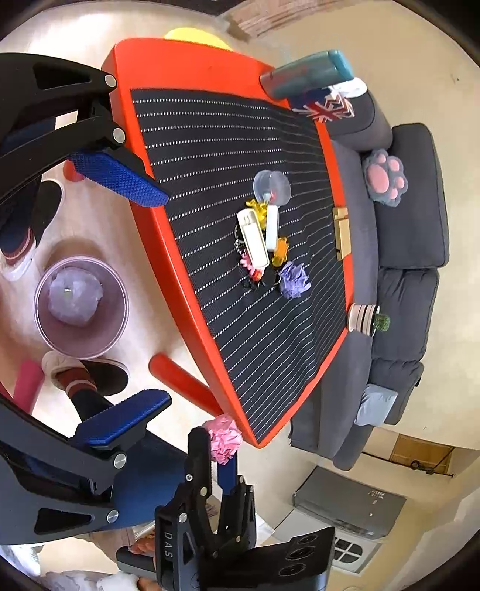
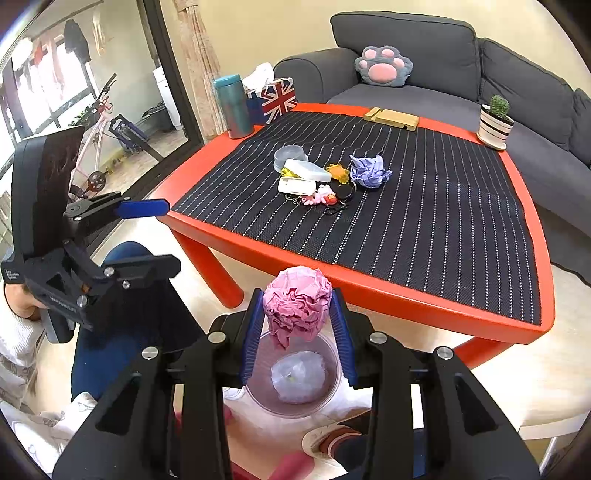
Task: Collect trash
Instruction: 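Carry the pink paper over the pink bin with the right tool, then open the right tool to drop the pink paper into the bin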
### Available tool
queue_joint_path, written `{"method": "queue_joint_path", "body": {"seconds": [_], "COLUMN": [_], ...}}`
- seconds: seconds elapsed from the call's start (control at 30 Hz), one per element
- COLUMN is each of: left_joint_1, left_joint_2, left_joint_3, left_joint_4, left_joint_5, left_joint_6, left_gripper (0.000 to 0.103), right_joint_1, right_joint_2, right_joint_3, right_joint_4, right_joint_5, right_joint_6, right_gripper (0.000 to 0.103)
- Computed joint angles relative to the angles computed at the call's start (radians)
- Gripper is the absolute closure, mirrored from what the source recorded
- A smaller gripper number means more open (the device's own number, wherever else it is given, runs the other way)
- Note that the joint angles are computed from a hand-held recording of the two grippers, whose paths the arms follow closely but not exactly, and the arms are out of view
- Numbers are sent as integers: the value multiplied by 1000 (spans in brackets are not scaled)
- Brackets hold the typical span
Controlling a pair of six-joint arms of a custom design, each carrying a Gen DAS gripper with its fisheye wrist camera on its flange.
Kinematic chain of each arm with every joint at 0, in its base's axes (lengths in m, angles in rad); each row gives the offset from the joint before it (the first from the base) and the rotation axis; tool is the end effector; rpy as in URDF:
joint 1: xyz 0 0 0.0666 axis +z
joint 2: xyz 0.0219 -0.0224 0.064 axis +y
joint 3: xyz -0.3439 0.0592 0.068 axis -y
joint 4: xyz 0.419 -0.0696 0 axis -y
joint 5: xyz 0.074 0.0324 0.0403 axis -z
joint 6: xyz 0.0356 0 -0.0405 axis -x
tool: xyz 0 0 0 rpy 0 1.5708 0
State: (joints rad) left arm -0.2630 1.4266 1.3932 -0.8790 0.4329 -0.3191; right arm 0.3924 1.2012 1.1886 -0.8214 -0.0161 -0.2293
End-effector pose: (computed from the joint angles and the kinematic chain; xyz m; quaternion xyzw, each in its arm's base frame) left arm 0.5014 -0.1509 0.3825 0.3317 0.8654 -0.1943 0.3213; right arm 0.4190 0.1736 0.3893 -0.0789 0.9295 0.1173 0.3406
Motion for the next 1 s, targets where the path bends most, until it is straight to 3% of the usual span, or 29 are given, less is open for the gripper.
{"method": "queue_joint_path", "body": {"seconds": [0.6, 0.7, 0.77, 0.83, 1.0], "left_joint_1": [44, 44, 44, 43, 41], "left_joint_2": [-2, -3, -4, -5, -1], "left_joint_3": [-3, -4, -6, -8, -7], "left_joint_4": [7, 10, 11, 11, 7], "left_joint_5": [-4, -5, -6, -8, -10], "left_joint_6": [15, 17, 17, 13, 11], "left_gripper": [8, 8, 8, 8, 8], "right_joint_1": [43, 46, 45, 45, 35], "right_joint_2": [44, 49, 49, 38, 37], "right_joint_3": [19, 20, 19, 7, 8], "right_joint_4": [7, 9, 16, 39, 40], "right_joint_5": [-67, -80, -78, -58, -36], "right_joint_6": [19, 24, 19, 6, -21], "right_gripper": [67, 63, 33, 16, 7]}}
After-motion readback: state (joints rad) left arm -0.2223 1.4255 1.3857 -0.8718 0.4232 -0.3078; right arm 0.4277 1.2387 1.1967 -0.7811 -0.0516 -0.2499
